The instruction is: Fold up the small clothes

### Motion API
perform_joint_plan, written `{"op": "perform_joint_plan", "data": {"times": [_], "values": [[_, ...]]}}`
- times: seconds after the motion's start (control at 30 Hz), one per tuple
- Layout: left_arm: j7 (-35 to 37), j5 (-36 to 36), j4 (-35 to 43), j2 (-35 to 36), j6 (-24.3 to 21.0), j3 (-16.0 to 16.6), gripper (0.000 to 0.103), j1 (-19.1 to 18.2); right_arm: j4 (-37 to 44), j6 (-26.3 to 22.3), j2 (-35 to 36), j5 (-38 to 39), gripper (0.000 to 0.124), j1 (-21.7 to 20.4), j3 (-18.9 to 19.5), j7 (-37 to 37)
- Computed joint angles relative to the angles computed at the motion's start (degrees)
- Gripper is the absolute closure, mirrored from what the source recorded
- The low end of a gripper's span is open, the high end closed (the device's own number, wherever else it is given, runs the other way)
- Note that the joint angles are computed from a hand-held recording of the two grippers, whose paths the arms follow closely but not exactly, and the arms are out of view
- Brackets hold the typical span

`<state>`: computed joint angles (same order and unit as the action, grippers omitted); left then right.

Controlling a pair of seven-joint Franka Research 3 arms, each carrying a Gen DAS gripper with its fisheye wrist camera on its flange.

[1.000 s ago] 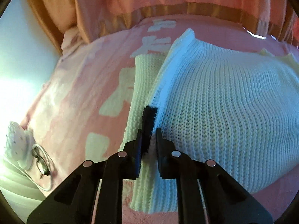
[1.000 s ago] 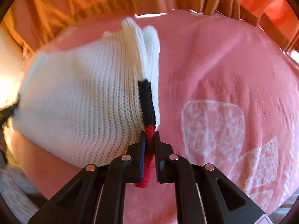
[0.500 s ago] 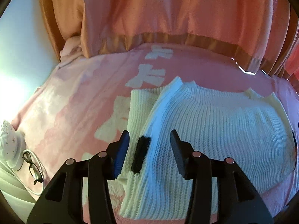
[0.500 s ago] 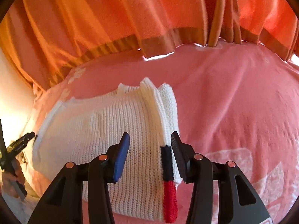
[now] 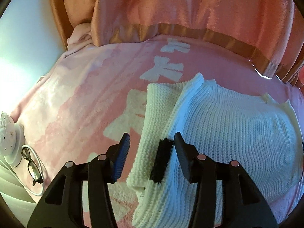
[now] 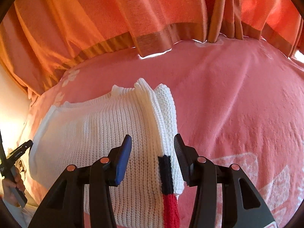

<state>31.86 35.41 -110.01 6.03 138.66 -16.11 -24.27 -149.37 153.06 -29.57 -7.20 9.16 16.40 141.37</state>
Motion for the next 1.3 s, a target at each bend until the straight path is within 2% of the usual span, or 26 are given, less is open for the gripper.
{"op": "perform_joint_plan", "data": {"times": [0.07,0.17,0.3,0.33,0.4,0.53,0.67,0.77,0.8,0.83,0.9,0.93,1.03,1.1,1.13,1.17,1.27,1.3], "values": [[0.30,0.04,0.10,0.09,-0.31,-0.08,0.056,-0.12,-0.29,-0.10,-0.33,0.18,0.077,0.18,-0.36,-0.28],[0.76,0.39,1.20,1.03,-1.42,-0.17,0.047,-0.52,-0.32,-0.63,-0.62,-0.13,0.073,-0.29,-0.26,-0.29],[2.70,2.09,7.45,5.48,-4.60,0.01,0.042,-1.95,1.10,0.21,1.56,0.46,0.073,-0.19,-1.86,-2.29],[3.94,2.30,9.03,6.54,-4.96,0.13,0.036,-2.31,1.78,0.36,2.58,0.65,0.073,0.00,-2.48,-3.56],[5.60,3.07,12.08,8.56,-5.42,0.63,0.031,-3.12,3.31,-0.22,4.57,0.29,0.072,-0.17,-2.94,-5.35],[9.24,1.04,18.07,13.01,-5.91,1.52,0.031,-3.76,5.57,-0.88,7.90,-1.49,0.068,-1.21,-3.48,-6.62],[11.92,-3.17,25.62,18.94,-11.08,2.57,0.033,-4.65,6.88,0.95,11.48,-1.81,0.068,-1.23,-4.87,-6.91],[12.17,-7.84,27.64,20.90,-11.90,2.69,0.047,-4.14,7.84,2.37,13.76,0.08,0.068,0.74,-6.16,-9.53],[12.12,-8.38,27.31,20.80,-11.20,2.81,0.057,-4.14,8.09,2.62,14.32,0.54,0.068,1.36,-6.40,-10.59],[12.50,-8.75,27.30,20.82,-10.86,2.87,0.075,-4.16,8.63,2.57,15.20,1.16,0.072,2.07,-6.70,-12.00],[14.06,-10.24,27.10,20.72,-9.83,2.46,0.096,-3.78,9.83,1.20,16.81,0.79,0.103,2.50,-6.60,-12.61],[13.34,-10.51,26.67,20.32,-9.31,2.68,0.096,-3.94,9.88,1.31,16.70,0.55,0.110,2.53,-6.59,-11.85],[9.87,-7.06,24.14,17.21,-6.29,4.11,0.096,-5.09,8.22,5.71,12.41,0.96,0.113,2.57,-6.51,-10.26],[8.01,-5.39,22.37,15.06,-4.41,4.42,0.096,-4.97,7.99,6.96,10.21,-2.97,0.113,-0.19,-3.73,-7.95],[7.93,-5.02,22.48,15.02,-5.03,4.35,0.096,-4.87,8.73,5.43,10.48,-5.90,0.114,-2.00,-1.93,-6.87],[8.70,-4.49,23.62,16.07,-7.74,4.31,0.096,-5.14,9.77,2.81,12.15,-6.93,0.114,-2.30,-1.61,-7.10],[11.91,-6.62,27.44,20.19,-13.94,3.64,0.095,-4.91,10.75,-1.10,16.93,-1.28,0.113,1.01,-5.41,-9.90],[11.57,-6.33,27.34,20.39,-14.27,3.89,0.094,-5.20,10.16,-0.11,16.81,-1.51,0.113,1.22,-5.69,-8.62]]}}
